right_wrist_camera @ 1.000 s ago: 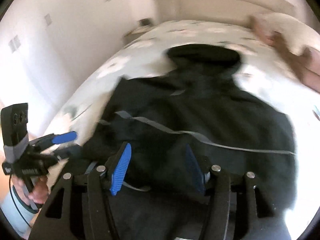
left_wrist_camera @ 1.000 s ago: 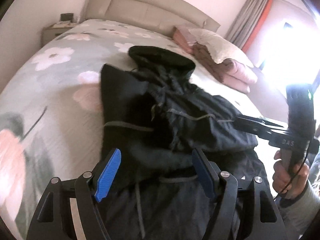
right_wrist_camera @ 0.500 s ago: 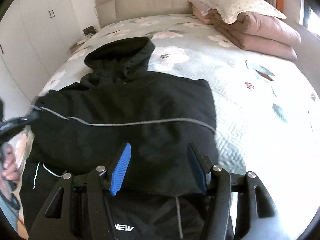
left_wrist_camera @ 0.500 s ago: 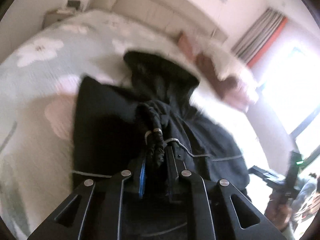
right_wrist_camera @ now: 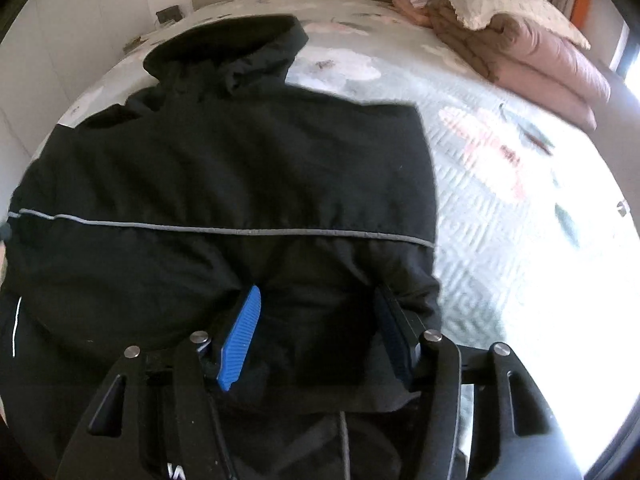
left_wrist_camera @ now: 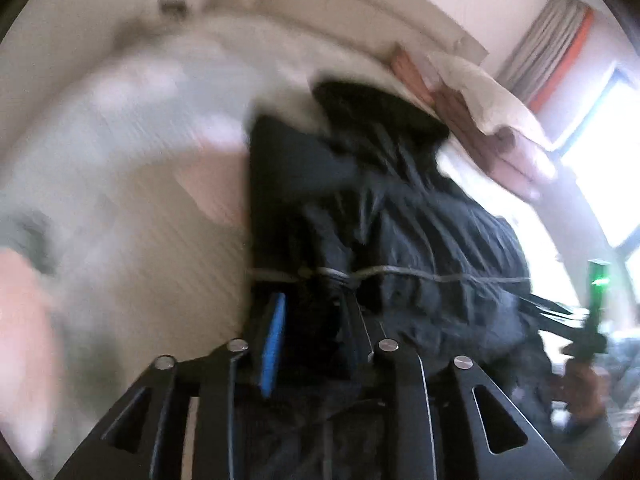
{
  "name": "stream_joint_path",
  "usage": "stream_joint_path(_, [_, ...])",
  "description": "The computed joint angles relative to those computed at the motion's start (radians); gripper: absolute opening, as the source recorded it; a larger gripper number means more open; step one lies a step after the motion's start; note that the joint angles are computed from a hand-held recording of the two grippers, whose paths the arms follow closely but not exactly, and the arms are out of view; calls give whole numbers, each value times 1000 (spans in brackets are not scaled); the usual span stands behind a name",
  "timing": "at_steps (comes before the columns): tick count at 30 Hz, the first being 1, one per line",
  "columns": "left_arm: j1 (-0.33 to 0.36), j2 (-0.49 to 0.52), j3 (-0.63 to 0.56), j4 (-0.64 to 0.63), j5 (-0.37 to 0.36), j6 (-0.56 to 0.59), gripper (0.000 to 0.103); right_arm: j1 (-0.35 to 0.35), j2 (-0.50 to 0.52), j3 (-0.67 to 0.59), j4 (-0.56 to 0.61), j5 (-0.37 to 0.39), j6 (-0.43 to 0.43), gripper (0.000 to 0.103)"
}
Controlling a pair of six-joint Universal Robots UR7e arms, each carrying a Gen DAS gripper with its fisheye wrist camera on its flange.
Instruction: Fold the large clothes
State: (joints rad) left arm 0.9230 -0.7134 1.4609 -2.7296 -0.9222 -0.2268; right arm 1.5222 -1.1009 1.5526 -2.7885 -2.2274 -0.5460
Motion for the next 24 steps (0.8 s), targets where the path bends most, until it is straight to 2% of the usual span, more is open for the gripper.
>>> stream_joint_path(1, [-19, -4, 16, -59, 47, 44, 44, 6, -13, 10, -14, 19, -6, 60])
stream_joint_path(2, [-28, -5, 27, -105, 52, 73, 55, 10, -38, 28, -37, 71, -10, 60])
stream_joint_path(3, [-34, -12, 28, -134, 15, 100, 57, 14, -56, 41, -65, 118, -11, 61])
stream_joint_path(5, [-36, -1, -9, -94, -50, 113, 57, 23, -55, 43, -106, 147, -1, 62])
stream_joint_path(6, [-37, 19, -34, -70, -59, 124, 57, 27, -43, 34, -110, 138, 2, 62])
stream_joint_path(8, [-35, 61, -82, -17, -52, 135, 57, 29, 7, -13, -66, 95, 19, 62])
stream_joint_path(10, [-10, 115, -155, 109, -73, 87, 56, 16, 60, -63, 3, 30, 52, 61])
stream_joint_path(11, [1, 134, -171, 153, -62, 58, 55, 4, 82, -76, 26, 6, 57, 61])
stream_joint_path(12, [16, 155, -182, 182, -53, 41, 55, -4, 82, -65, 7, 23, 40, 61])
stream_joint_path(18, [-6, 152, -116, 74, 5, 137, 56, -26, 61, -1, -108, 94, -65, 64])
stream_joint_path(20, [-10, 139, -93, 46, -3, 153, 55, -28, 54, 24, -144, 100, -87, 64])
stream_joint_path(22, [-7, 121, -94, 60, -38, 142, 56, -18, 58, 16, -130, 74, -72, 64])
stream_joint_path(24, [-14, 108, -128, 112, -59, 122, 56, 0, 62, -23, -50, 38, -25, 64])
